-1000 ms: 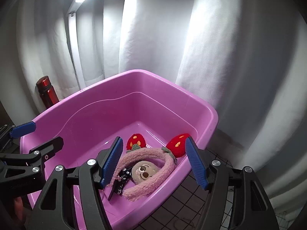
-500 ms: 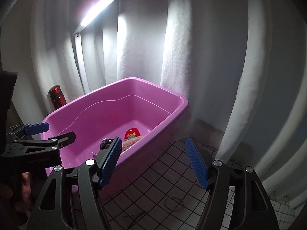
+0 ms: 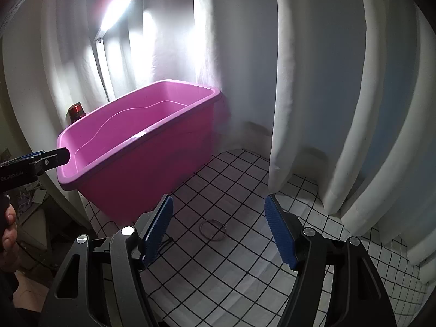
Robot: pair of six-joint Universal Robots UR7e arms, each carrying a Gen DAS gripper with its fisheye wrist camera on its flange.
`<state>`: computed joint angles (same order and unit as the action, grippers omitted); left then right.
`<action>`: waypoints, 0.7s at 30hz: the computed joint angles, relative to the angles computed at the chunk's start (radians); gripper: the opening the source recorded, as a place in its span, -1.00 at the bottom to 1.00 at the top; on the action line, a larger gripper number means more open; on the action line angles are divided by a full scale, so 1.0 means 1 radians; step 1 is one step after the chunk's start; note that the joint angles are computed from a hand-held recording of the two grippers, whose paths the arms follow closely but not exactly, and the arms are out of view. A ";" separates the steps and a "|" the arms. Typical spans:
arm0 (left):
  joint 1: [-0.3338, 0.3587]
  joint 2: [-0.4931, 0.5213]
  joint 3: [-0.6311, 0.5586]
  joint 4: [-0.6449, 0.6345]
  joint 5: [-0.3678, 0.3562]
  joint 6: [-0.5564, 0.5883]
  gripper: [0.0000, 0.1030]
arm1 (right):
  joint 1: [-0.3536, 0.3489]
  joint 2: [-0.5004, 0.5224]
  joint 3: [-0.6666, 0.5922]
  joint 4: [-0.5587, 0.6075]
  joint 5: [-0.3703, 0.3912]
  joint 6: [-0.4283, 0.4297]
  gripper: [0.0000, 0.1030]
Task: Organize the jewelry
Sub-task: 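Withdraw both open tools from the tub back over the table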
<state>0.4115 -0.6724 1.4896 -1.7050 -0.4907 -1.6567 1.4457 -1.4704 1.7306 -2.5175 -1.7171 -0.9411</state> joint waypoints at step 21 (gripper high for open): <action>-0.035 0.233 -0.077 -0.040 -0.087 -0.124 0.69 | -0.182 0.037 -0.020 0.157 0.077 -0.135 0.30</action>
